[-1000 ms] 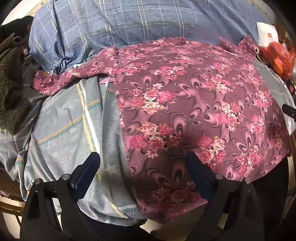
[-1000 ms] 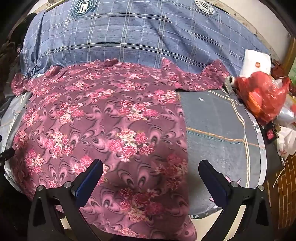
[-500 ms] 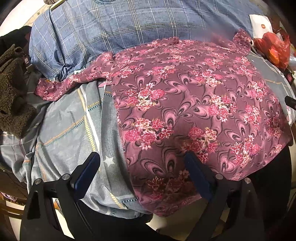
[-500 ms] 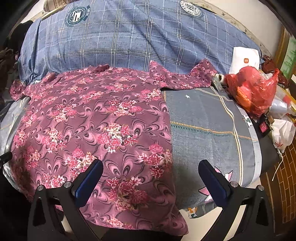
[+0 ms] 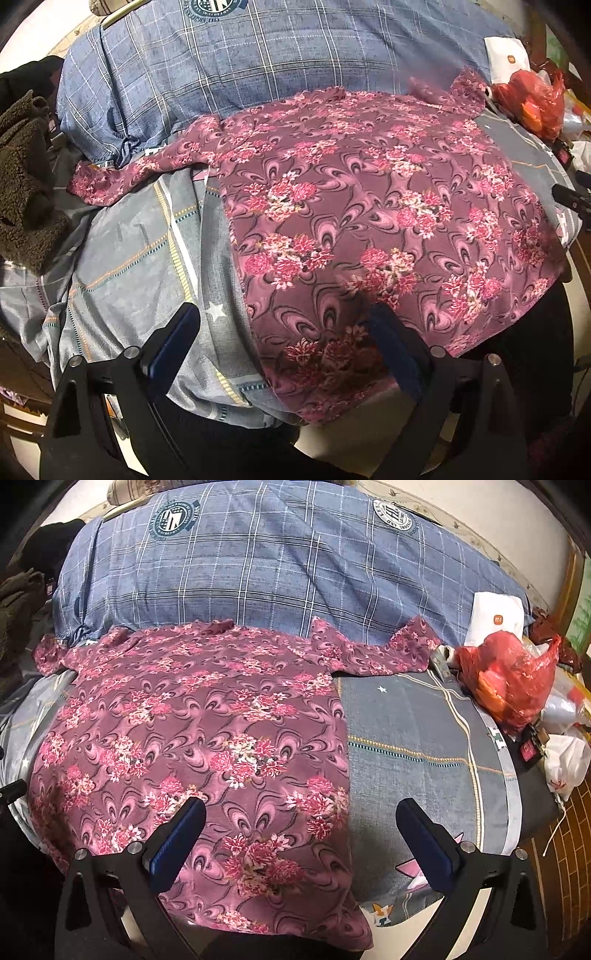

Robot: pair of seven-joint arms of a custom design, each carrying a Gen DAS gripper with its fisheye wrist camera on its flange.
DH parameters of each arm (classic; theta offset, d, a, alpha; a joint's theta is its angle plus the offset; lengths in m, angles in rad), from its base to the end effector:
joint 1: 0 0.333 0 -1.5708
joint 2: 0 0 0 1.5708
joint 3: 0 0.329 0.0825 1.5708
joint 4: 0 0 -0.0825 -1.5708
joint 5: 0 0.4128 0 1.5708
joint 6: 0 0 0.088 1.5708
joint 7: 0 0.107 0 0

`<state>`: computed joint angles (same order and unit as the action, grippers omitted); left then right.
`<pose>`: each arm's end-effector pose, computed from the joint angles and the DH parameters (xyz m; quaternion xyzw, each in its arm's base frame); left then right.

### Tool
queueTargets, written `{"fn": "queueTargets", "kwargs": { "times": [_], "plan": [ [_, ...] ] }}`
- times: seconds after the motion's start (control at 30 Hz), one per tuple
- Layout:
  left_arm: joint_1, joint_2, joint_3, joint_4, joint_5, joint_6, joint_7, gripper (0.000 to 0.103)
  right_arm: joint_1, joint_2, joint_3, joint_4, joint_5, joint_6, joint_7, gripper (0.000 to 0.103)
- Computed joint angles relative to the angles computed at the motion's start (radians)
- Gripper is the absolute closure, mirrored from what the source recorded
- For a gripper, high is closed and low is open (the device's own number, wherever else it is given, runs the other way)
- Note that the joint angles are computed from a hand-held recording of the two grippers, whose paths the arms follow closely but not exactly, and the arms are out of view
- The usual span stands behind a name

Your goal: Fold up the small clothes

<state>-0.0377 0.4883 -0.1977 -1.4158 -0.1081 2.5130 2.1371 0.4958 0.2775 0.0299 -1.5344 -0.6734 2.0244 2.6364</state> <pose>0.7622 -0.1484 0.4958 -0.4081 0.8573 -0.2440 0.1973 0.6261 0.3189 0.5343 -0.5603 0.7628 -0.3058 0.1036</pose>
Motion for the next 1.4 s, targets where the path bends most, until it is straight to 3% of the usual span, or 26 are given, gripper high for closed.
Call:
{"fn": "queueTargets", "kwargs": {
  "times": [1.17,1.3,1.4],
  "plan": [
    [-0.011,0.026,0.007,0.03,0.015,-0.067,-0.024,0.009,-0.015,-0.027,0.007,-0.05,0.018,0.042,0.037,0.001],
    [-0.014,0.041,0.01,0.053,0.021,-0.094,-0.036,0.009,-0.021,-0.034,0.008,-0.064,0.029,0.06,0.045,0.001],
    [-0.007,0.075,0.006,0.118,0.006,-0.168,-0.048,0.009,-0.027,-0.044,0.008,-0.08,0.04,0.076,0.057,0.001]
  ]
}}
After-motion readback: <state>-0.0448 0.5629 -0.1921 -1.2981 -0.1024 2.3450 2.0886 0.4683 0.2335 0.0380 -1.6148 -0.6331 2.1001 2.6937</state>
